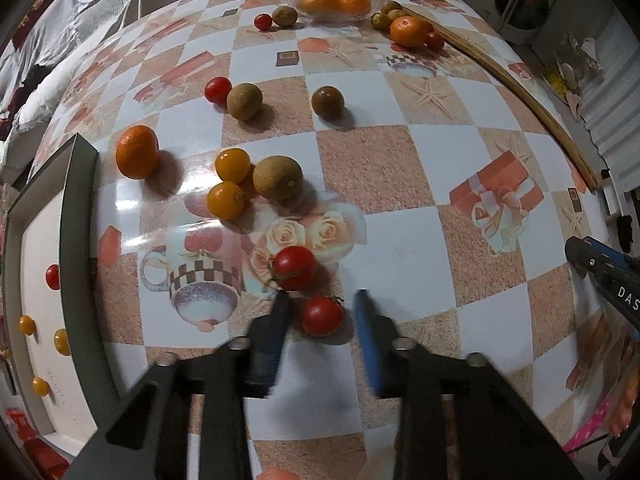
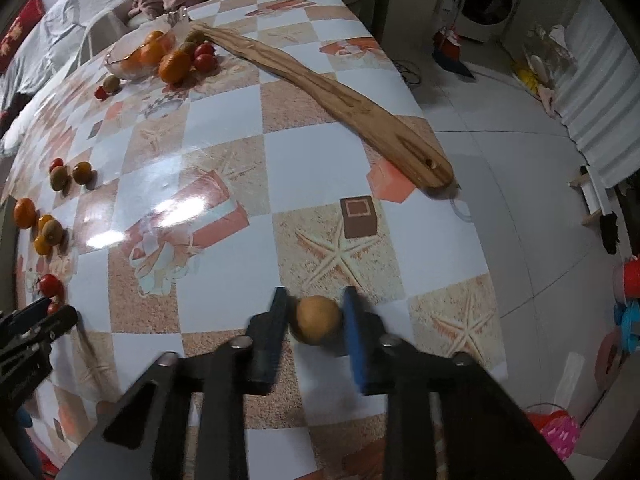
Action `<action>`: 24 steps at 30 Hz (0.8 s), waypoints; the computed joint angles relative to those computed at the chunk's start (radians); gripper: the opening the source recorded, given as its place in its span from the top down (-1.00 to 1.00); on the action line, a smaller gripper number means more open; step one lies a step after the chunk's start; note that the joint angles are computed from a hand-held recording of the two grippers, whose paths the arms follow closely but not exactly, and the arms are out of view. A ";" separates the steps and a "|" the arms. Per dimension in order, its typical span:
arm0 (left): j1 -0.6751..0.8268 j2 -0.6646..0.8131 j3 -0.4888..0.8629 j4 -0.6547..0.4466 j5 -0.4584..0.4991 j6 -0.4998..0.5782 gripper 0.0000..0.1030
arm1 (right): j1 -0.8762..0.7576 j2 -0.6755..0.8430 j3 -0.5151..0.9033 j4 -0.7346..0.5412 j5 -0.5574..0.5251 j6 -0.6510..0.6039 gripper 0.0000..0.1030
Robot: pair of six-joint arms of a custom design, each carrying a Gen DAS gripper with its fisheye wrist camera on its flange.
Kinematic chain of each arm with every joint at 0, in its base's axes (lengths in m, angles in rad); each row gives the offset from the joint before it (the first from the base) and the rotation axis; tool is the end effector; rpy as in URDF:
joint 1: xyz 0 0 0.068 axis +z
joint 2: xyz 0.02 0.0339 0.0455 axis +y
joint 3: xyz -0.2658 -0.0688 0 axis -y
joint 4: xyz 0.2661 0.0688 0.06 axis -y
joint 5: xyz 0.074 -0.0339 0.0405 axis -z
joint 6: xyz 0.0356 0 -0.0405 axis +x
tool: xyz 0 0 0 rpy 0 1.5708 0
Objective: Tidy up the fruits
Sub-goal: 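Grasp a red cherry tomato with the left tool while the right tool grasps a brown round fruit, then carry the red tomato and brown fruit over the white tray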
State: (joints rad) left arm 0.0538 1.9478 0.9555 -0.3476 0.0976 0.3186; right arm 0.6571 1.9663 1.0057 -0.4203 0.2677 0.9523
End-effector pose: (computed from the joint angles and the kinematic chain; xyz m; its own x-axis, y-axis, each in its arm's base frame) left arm 0.3383 0.0147 0.0641 -0.9329 0.2620 -0.2470 0.2748 0.9613 -0.0184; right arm 0.2785 0.2030 0.0687 -0.8986 0.2992 -0.3211 0.3149 0.9491 0.0032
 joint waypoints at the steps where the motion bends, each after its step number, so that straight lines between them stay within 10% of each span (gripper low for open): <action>1: 0.007 0.004 0.009 -0.011 0.010 0.009 0.59 | -0.003 -0.005 -0.006 0.011 -0.009 -0.007 0.45; 24: 0.157 -0.066 0.075 -0.188 0.147 0.151 0.59 | 0.078 0.039 0.114 0.073 -0.143 -0.004 0.45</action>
State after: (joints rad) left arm 0.2109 1.8819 1.0309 -0.5358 0.2446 0.4693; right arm 0.7348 2.0056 1.1196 -0.3476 0.1247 0.9488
